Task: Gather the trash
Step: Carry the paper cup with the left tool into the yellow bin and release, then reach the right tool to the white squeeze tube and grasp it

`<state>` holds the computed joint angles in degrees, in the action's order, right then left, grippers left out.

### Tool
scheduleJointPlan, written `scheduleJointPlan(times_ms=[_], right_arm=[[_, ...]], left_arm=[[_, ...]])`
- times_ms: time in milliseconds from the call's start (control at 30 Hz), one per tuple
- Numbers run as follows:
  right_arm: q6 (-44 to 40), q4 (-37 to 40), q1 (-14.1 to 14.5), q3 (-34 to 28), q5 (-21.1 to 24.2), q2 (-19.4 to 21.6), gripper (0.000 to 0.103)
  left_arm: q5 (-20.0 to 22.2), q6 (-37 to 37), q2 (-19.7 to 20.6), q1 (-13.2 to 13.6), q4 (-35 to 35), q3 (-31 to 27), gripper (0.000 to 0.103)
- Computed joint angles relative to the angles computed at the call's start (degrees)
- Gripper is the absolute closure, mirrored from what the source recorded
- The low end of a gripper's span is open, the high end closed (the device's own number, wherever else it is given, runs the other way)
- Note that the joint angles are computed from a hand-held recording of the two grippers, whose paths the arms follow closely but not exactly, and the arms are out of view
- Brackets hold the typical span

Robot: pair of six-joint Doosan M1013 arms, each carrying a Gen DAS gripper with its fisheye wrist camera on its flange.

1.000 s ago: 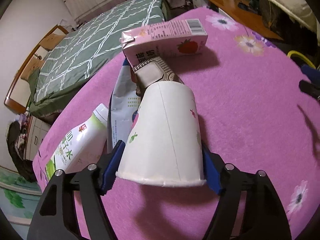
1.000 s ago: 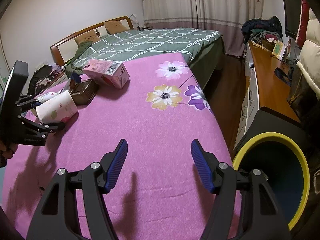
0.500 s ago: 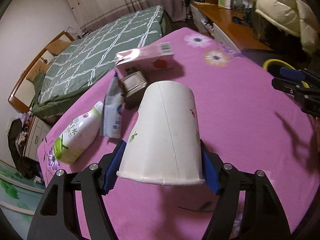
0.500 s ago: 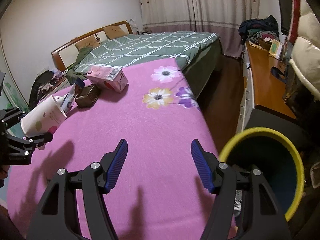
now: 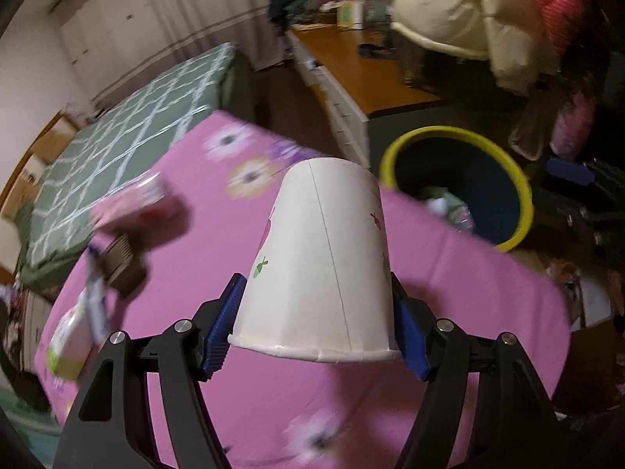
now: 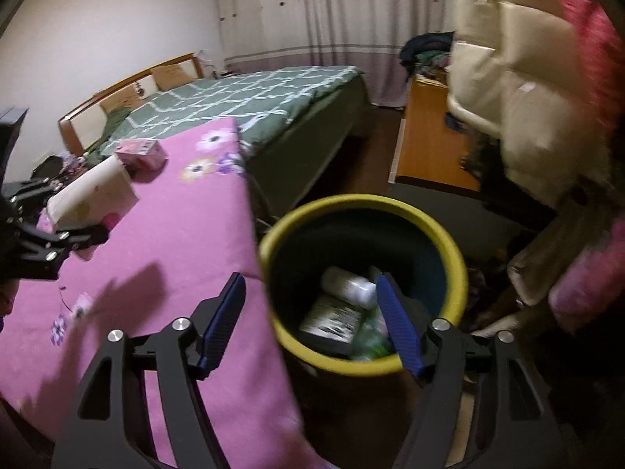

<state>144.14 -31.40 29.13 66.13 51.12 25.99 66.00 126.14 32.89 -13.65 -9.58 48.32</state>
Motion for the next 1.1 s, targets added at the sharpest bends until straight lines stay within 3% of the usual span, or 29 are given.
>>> scheduleJointPlan(times_ms=[500,600,667,867,967,1100], right_arm=[[11.05,-4.83,-0.62,10.07,-0.8,-6.59,0.036],[11.82,-5.15,-0.67,10.63,-0.27,-7.1,0.036],[12.27,-5.1,-0.73,11.17,-0.21,-7.51,0.036],[12.56,-4.9,-0.76,11.28,-0.38,-7.56,0.036],[11.88,-4.57,-0.77,10.86,-0.69,-7.24,0.036],[9.61,-3.32,-0.75,9.51,-1.7,-6.18,0.036]], left_arm=[[7.68,-0.27,9.87,-8.32,-1.54,-13.04,0.032],[8.71,-1.48,11.52,-9.32,-0.99,-14.88,0.024],[6.97,-1.73,11.67,-10.1,-0.15,-14.25,0.012],[6.3,-5.7,11.38,-9.53,-2.37,-14.14,0.012],[2.58,-7.97,8.39,-7.42,-5.07,-10.25,0.009],[-6.44,-11.19,2.71,-4.24,-4.79,-1.86,0.008]])
